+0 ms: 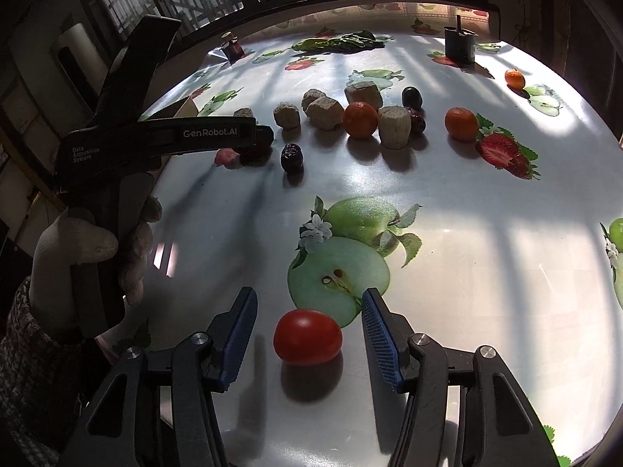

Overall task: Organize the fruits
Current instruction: 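Grasp the large red date with the left gripper while the right gripper grasps the cherry tomato, then carry the date into the cardboard box and open the left gripper while the right drops the tomato there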

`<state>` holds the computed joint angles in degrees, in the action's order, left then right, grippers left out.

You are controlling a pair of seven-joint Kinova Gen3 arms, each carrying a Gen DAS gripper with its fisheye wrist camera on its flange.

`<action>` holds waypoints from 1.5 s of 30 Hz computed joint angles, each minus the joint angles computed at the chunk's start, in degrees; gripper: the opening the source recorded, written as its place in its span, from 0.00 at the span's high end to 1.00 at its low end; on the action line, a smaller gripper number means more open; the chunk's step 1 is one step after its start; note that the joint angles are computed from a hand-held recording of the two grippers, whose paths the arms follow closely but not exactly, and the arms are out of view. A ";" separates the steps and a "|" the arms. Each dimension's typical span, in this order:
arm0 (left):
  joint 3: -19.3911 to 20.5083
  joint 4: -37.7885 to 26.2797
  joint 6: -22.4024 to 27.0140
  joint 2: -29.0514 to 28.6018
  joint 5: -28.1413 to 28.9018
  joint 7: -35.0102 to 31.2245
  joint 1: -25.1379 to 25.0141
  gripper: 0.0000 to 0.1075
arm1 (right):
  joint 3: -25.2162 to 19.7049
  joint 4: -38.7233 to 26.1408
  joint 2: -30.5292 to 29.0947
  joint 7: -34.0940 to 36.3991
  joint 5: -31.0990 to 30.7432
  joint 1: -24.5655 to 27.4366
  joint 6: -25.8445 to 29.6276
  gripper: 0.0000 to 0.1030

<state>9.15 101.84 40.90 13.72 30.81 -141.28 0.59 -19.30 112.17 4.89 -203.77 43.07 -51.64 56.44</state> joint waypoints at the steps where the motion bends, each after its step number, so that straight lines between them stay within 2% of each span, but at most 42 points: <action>1: -0.08 0.30 -0.82 -0.19 -0.87 0.28 0.58 0.55 | -0.11 -0.37 0.35 0.31 0.00 -0.17 0.53 0.50; 3: -0.35 0.80 -1.56 -0.73 -1.55 0.22 1.20 0.59 | -0.20 -1.22 1.04 0.91 -0.14 -0.70 1.80 0.61; 5: 0.30 0.62 0.37 -0.81 0.35 -1.47 -0.45 0.59 | -0.10 -2.27 1.89 1.54 -0.35 -1.41 3.57 0.66; 8: 0.03 1.73 2.03 -2.67 4.24 -5.13 -2.59 0.59 | 0.34 -2.95 2.18 1.44 -0.82 -2.11 4.55 0.66; 10: -0.96 2.33 5.10 -4.30 8.30 -9.31 -4.67 0.59 | 0.49 -2.86 1.67 1.11 -1.01 -2.20 4.11 0.66; 12: -3.85 2.72 9.36 -6.05 12.50 -13.65 -6.12 0.59 | 0.35 -3.49 1.46 0.94 -0.73 -2.48 4.66 0.66; 14: -4.15 2.22 14.02 -7.02 15.03 -15.96 -10.34 0.59 | 0.18 -4.70 1.45 1.52 0.01 -2.77 5.77 0.66; 17: -8.89 0.10 19.98 -7.46 17.69 -18.53 -12.85 0.59 | 0.10 -8.19 1.99 4.90 1.43 -3.16 8.14 0.66; 21: -11.95 -5.62 23.93 -5.51 17.83 -18.35 -17.08 0.59 | 3.40 -14.89 3.77 13.63 3.84 -5.57 10.11 0.66; 23: -12.34 -10.24 24.26 -3.26 15.85 -14.99 -18.53 0.59 | 3.37 -18.76 5.15 18.29 5.46 -4.43 9.59 0.66; 26: -8.41 -18.20 23.10 1.43 11.09 -8.00 -22.24 0.59 | -2.30 -26.11 8.52 25.28 7.87 2.77 8.85 0.66; 27: -8.50 -20.86 23.03 3.43 9.99 -5.67 -21.95 0.59 | -4.08 -28.77 9.83 27.61 7.93 5.42 8.14 0.66; 29: -11.42 -26.17 23.12 7.91 9.23 -1.01 -19.47 0.58 | -7.29 -34.07 13.19 32.27 7.66 10.70 5.51 0.66; 31: -15.45 -31.48 24.43 12.24 8.83 3.65 -16.48 0.59 | -7.60 -39.38 17.30 36.93 5.78 13.89 2.18 0.66; 34: -16.08 -39.36 27.93 18.38 6.15 10.64 -15.88 0.59 | -1.99 -47.35 23.73 43.92 -0.74 13.73 -1.49 0.66; 37: -9.74 -42.56 28.12 21.65 0.60 16.25 -18.91 0.59 | 2.88 -55.31 30.09 50.79 -7.73 13.48 -2.02 0.66; 41: -6.49 -44.10 28.08 23.52 -1.44 18.30 -20.47 0.58 | 10.80 -65.93 37.61 58.70 -17.05 11.32 0.72 0.66; 43: -5.10 -44.23 27.64 23.96 -1.82 19.41 -21.41 0.58 | 12.85 -71.24 40.95 61.33 -20.21 11.04 3.19 0.66; 45: -3.80 -44.48 27.30 24.55 -1.86 19.92 -22.38 0.53 | 13.88 -76.55 43.95 63.16 -21.70 10.85 6.47 0.65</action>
